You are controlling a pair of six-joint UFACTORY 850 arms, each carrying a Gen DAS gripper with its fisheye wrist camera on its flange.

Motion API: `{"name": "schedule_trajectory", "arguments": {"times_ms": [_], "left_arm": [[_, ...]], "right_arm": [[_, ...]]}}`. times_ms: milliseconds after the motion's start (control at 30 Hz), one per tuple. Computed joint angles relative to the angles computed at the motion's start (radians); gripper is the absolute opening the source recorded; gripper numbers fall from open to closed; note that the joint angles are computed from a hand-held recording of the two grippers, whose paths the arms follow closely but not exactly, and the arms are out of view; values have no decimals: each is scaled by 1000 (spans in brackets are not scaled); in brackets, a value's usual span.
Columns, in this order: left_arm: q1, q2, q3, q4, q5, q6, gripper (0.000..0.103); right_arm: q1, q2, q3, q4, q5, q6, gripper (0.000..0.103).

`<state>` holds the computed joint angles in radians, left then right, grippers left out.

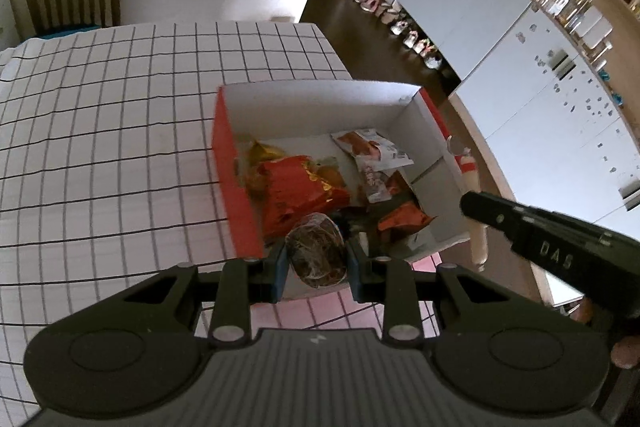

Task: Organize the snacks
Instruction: 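Carry the round snack and white stick into the red box and open both tools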

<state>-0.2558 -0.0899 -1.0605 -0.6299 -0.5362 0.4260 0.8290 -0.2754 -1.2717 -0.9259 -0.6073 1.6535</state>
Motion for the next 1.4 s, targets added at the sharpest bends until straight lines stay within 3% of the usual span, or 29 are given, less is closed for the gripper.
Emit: {"name": "schedule_trajectory", "arguments": {"times_ms": [500,833,1200,1300,1367,1400], "left_arm": [[-129,-227,-178,252,49,-323,29],[-162,-328,-261,332,48,-421,29],[-181,-353,-266,385,60,-472,29],[-182,-352,-264,392,60,-477,41],[-189,-341,-253,435,78,-512,66],[-190,-333,-246,440,90,-516,68]], "right_arm": [[-154,3,103,47,110,-83,9],[-186,-27,110,136,176,-200,9],[-205,-37,121,240,207,-317,9],[-207,-33,127,250,214,-324,9],[-207,-27,133,248,219,-322,10],[-207,-24,135,247,221,-321,10]]}}
